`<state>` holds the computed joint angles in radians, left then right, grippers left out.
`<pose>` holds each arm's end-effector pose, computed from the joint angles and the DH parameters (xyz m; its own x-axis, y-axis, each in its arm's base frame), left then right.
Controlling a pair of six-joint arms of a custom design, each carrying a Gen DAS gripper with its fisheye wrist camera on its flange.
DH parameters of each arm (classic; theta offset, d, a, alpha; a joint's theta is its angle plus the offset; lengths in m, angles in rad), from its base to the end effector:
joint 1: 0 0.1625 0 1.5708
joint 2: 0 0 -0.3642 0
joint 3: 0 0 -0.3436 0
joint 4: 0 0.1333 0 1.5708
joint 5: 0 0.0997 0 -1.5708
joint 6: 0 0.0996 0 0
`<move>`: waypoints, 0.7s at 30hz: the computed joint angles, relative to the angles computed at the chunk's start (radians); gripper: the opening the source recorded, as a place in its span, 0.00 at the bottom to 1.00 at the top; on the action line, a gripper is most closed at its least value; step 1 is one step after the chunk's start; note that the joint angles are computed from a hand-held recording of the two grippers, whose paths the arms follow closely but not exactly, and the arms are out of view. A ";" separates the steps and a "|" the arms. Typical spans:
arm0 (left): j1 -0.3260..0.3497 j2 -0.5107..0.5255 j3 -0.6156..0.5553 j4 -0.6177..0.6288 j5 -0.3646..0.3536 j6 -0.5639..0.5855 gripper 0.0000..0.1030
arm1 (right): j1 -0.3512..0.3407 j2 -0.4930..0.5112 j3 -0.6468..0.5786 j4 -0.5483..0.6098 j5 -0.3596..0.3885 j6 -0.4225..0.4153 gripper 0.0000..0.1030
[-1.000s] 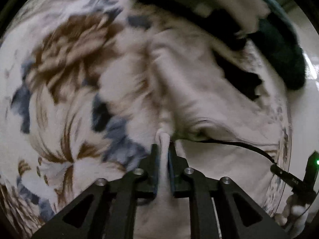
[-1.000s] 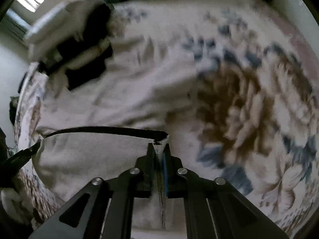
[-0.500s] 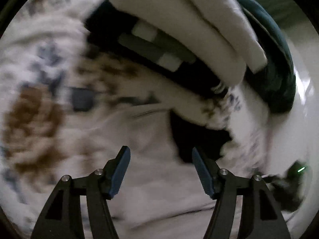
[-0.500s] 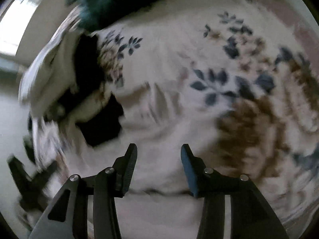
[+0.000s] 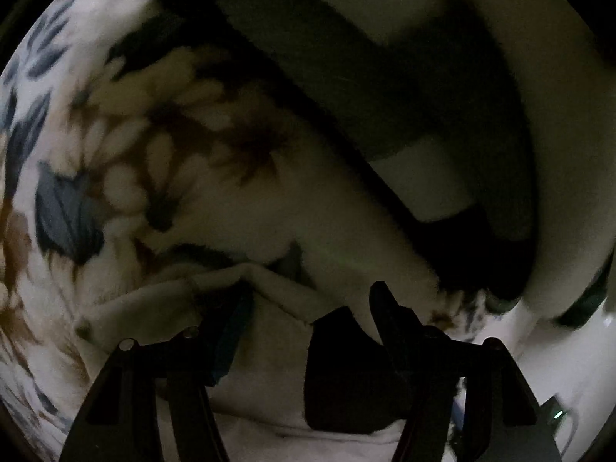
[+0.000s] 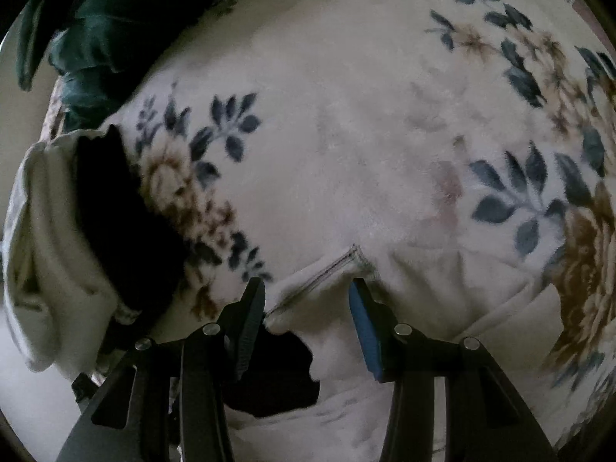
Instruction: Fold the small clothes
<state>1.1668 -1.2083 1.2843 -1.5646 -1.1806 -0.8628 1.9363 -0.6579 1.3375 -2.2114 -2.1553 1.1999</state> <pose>-0.0641 -0.5855 0.3770 -0.8426 -0.4411 -0.3089 -0.3819 0.8939 -0.2346 0.3061 -0.5808 0.0824 -0.6124 0.7545 0.2362 0.5893 0.6348 -0.4997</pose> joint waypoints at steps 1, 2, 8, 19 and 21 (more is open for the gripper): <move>-0.013 -0.006 0.013 0.004 0.028 0.024 0.45 | -0.002 0.003 -0.001 0.011 -0.003 0.019 0.46; -0.030 -0.016 0.031 0.014 0.068 0.046 0.34 | -0.005 0.003 0.006 0.009 -0.004 0.037 0.46; -0.075 -0.131 0.173 -0.096 0.150 0.207 0.04 | 0.030 -0.006 0.043 -0.030 -0.067 0.023 0.04; -0.206 -0.364 0.235 -0.136 0.114 0.206 0.04 | 0.125 -0.123 0.163 -0.157 -0.069 -0.060 0.04; -0.251 -0.427 0.250 -0.100 0.111 0.178 0.04 | 0.154 -0.184 0.231 -0.179 -0.064 -0.057 0.04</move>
